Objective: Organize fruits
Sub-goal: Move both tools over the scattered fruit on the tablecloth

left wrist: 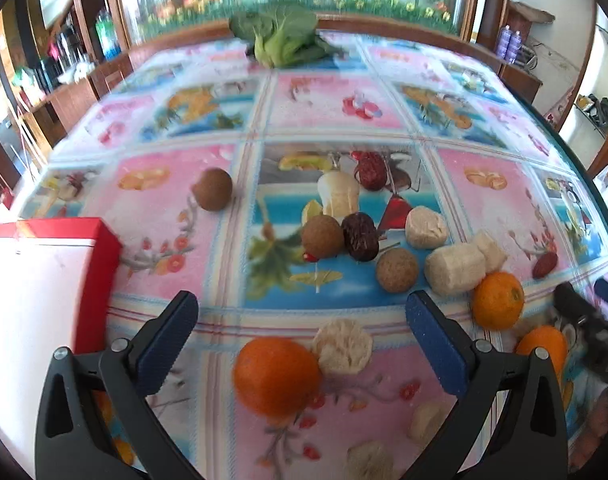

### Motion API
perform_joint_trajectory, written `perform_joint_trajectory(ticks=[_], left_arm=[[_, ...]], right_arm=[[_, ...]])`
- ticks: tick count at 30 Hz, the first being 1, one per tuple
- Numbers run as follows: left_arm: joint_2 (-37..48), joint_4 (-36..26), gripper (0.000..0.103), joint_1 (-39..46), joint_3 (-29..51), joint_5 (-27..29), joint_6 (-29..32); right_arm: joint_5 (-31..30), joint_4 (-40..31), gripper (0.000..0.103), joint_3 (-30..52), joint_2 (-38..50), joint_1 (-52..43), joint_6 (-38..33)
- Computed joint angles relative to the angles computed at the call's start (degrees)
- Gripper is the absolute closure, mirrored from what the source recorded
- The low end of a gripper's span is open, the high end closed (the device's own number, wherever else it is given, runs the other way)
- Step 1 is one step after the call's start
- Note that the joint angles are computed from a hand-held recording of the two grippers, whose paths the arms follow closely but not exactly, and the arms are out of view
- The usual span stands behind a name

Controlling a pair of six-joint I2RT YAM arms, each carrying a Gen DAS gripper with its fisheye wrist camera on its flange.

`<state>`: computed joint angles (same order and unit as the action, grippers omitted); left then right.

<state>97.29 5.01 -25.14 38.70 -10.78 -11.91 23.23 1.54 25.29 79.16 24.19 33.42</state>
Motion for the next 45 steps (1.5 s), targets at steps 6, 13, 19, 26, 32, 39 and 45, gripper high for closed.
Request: perform_joint_trajectory(ticks=[6, 13, 19, 26, 32, 39, 45], left_arm=[[-12.91, 0.44, 0.000, -0.82, -6.68, -3.92, 0.75], [-24.71, -3.45, 0.000, -1.37, -12.12, -4.30, 1.07], [-29.45, -5.32, 0.000, -0.30, -14.62, -3.98, 1.09], [-31.07, -6.14, 0.000, 1.87, -15.07, -2.98, 1.69], [-29.66, -5.10, 0.000, 3.12, -14.88, -2.28, 2.15], [-26.41, -3.51, 0.000, 3.75, -14.38, -1.65, 3.85], [-26.91, -3.03, 0.000, 6.62, -15.79, 2.71, 9.52]], right_arm=[[8.37, -7.96, 0.003, -1.77, -12.42, 10.91, 3.55], [15.37, -13.99, 0.004, 0.96, -13.91, 20.59, 6.82], [17.59, -15.95, 0.004, 2.13, -13.51, 23.87, 7.50], [16.07, -14.05, 0.010, 2.61, -11.39, 23.80, 6.99], [13.91, -11.12, 0.011, 2.25, -9.49, 22.43, 6.02], [9.52, -7.11, 0.018, 0.25, -9.55, 19.94, 2.38], [2.04, -1.23, 0.025, -4.46, -10.96, 14.94, -1.52]])
